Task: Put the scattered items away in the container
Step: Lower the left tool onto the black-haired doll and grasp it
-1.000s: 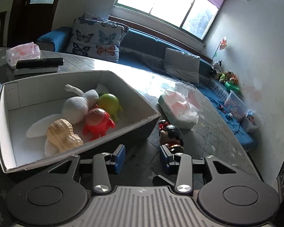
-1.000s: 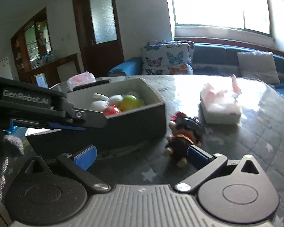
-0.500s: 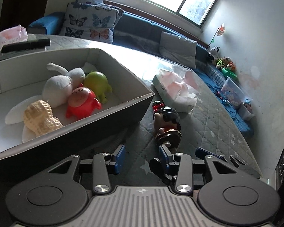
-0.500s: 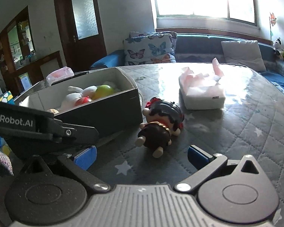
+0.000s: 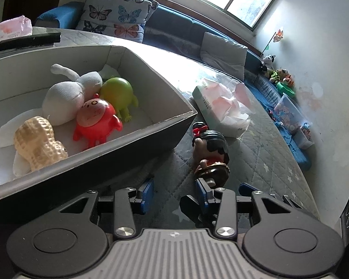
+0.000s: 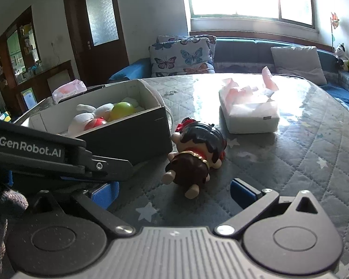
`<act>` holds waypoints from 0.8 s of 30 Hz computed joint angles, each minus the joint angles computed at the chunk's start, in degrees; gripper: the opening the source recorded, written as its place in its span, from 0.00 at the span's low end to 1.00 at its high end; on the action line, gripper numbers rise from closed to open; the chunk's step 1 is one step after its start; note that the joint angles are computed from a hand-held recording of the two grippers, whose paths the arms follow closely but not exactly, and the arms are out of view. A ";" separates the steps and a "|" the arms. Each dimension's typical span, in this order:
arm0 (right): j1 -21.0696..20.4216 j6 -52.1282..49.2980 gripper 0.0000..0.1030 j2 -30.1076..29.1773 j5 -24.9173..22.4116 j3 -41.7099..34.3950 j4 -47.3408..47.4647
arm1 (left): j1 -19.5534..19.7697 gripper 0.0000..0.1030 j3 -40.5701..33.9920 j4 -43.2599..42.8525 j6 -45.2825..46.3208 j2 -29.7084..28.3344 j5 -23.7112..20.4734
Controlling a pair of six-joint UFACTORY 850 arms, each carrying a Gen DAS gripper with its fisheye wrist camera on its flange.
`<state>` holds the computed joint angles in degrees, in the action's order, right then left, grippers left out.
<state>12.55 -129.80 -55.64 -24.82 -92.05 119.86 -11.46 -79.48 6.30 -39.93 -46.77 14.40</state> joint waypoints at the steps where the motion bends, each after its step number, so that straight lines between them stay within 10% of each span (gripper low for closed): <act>1: -0.05 0.51 0.99 -0.14 -0.09 -0.24 -0.33 | 0.05 0.41 -0.44 1.11 -1.03 -0.24 -0.20; 24: -1.60 13.19 0.63 -4.56 -3.12 -7.45 -10.32 | 0.89 0.41 -12.34 39.40 -41.67 -6.81 -3.44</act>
